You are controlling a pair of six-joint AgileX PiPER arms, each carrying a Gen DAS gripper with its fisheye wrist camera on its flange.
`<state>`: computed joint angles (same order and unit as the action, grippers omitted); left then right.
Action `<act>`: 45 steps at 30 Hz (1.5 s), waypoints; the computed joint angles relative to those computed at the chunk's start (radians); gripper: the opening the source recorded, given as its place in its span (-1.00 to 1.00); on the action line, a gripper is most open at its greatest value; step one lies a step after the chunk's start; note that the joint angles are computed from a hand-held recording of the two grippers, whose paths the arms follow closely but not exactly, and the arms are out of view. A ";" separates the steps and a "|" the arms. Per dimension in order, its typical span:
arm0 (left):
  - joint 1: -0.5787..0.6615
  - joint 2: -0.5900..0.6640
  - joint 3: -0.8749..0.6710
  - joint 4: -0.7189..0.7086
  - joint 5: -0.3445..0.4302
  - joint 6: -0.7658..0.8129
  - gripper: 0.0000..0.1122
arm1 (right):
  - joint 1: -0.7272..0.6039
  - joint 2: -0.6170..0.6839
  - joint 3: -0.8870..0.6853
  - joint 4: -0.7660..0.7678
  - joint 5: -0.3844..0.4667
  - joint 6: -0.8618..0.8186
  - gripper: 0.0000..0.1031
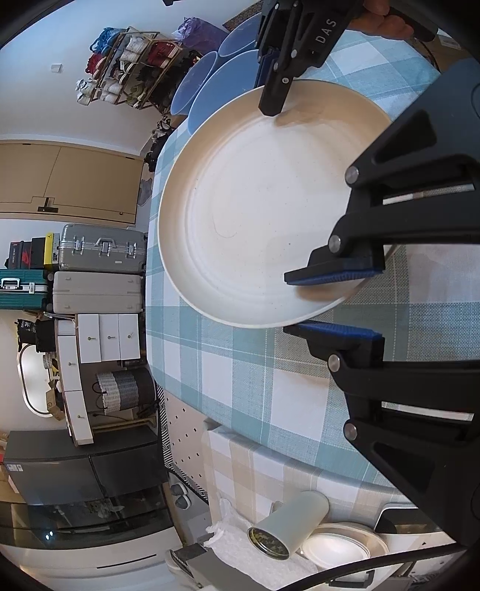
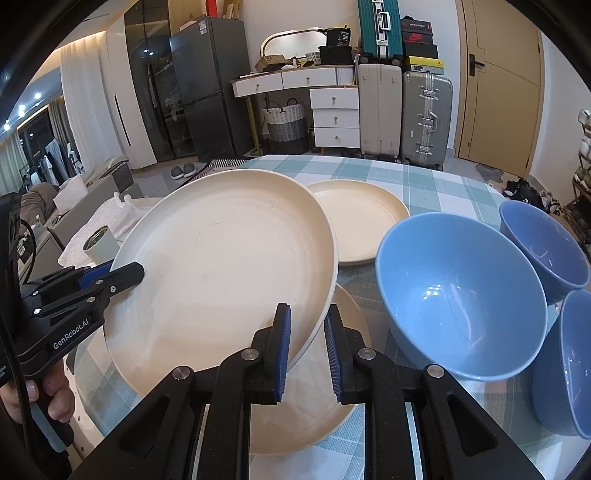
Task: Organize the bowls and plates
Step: 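Lift the cream plate with both tools and carry it toward another plate, then lower the held plate onto the other cream plate and open both tools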
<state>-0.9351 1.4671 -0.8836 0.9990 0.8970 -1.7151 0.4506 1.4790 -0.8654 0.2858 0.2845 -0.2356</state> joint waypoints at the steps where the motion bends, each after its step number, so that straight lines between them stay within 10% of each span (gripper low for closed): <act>1: 0.002 0.006 0.004 0.003 -0.010 -0.006 -0.73 | -0.004 0.001 0.005 0.010 -0.002 -0.009 -0.64; 16: 0.018 0.093 0.060 0.066 -0.103 -0.093 -0.69 | -0.015 -0.005 0.056 -0.010 -0.010 0.021 -0.63; 45: 0.060 0.218 0.060 0.130 -0.198 -0.126 -0.66 | 0.048 0.047 0.077 -0.520 -0.023 0.529 -0.62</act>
